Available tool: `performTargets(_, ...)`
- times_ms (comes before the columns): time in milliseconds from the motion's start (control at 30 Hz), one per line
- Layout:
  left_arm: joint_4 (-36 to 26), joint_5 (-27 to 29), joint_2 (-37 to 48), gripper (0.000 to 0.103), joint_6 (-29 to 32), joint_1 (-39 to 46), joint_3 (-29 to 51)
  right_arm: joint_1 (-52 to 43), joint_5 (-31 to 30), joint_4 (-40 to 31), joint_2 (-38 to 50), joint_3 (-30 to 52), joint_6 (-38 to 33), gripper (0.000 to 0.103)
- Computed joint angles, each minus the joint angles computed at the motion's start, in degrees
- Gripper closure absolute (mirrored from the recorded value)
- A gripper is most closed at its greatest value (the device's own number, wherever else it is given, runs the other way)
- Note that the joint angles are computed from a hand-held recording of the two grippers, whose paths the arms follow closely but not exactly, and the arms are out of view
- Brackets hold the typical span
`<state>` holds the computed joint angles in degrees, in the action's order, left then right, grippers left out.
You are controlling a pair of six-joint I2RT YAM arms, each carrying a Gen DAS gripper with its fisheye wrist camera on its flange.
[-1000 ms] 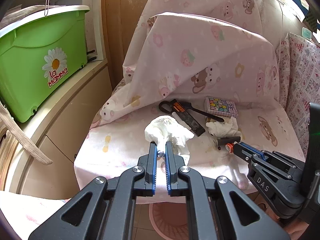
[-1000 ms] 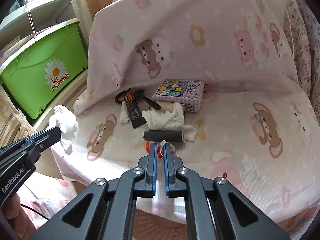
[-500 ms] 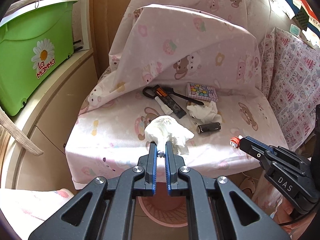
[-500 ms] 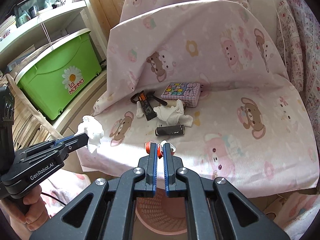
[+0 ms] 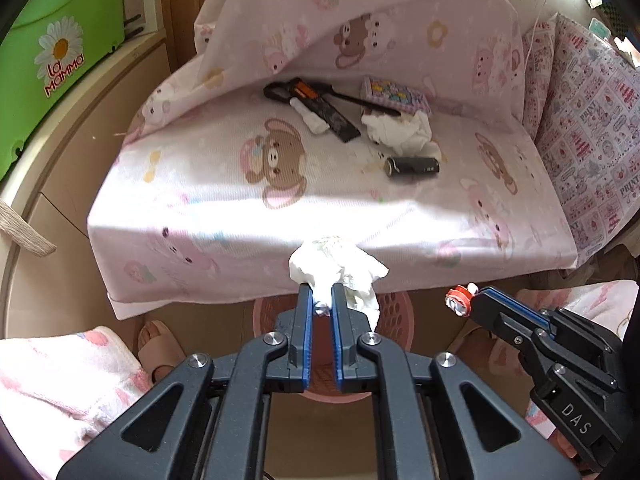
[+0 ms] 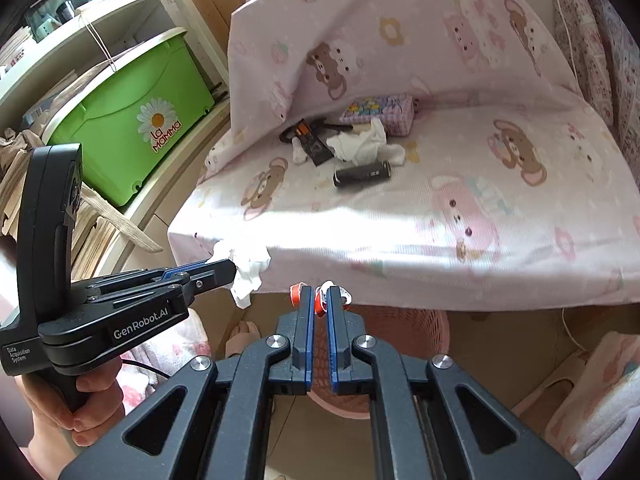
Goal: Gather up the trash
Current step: 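Carry the tissue and red cap down over the pink wastebasket with both tools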
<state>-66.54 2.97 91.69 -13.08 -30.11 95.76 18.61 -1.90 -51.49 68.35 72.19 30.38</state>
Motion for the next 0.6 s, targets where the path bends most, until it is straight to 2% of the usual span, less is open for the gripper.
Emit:
performTargets(67,0.04,1.11,-0.01,0.095,-0.89,-0.69,-2.46,0.07,0.85,-0.26,0.74,-1.09,0.37,0.097)
performTargets(233,1.50,-1.58,0.43,0.095,-3.30,-3.92,-8.72,-0.85,0.55,-1.25,3.64,-4.12,0.51,0.096)
performTargets(400,1.47,0.60,6.45,0.095,-4.78,-3.31,-9.53,-1.87,-0.26,0.50,6.52,-8.19,1.61,0.096)
performTargets(600,0.22,-1.50,11.89,0.095,-4.71,-6.30,-9.75,-3.25,-3.14,4.01,10.06,-12.75,2.82,0.096)
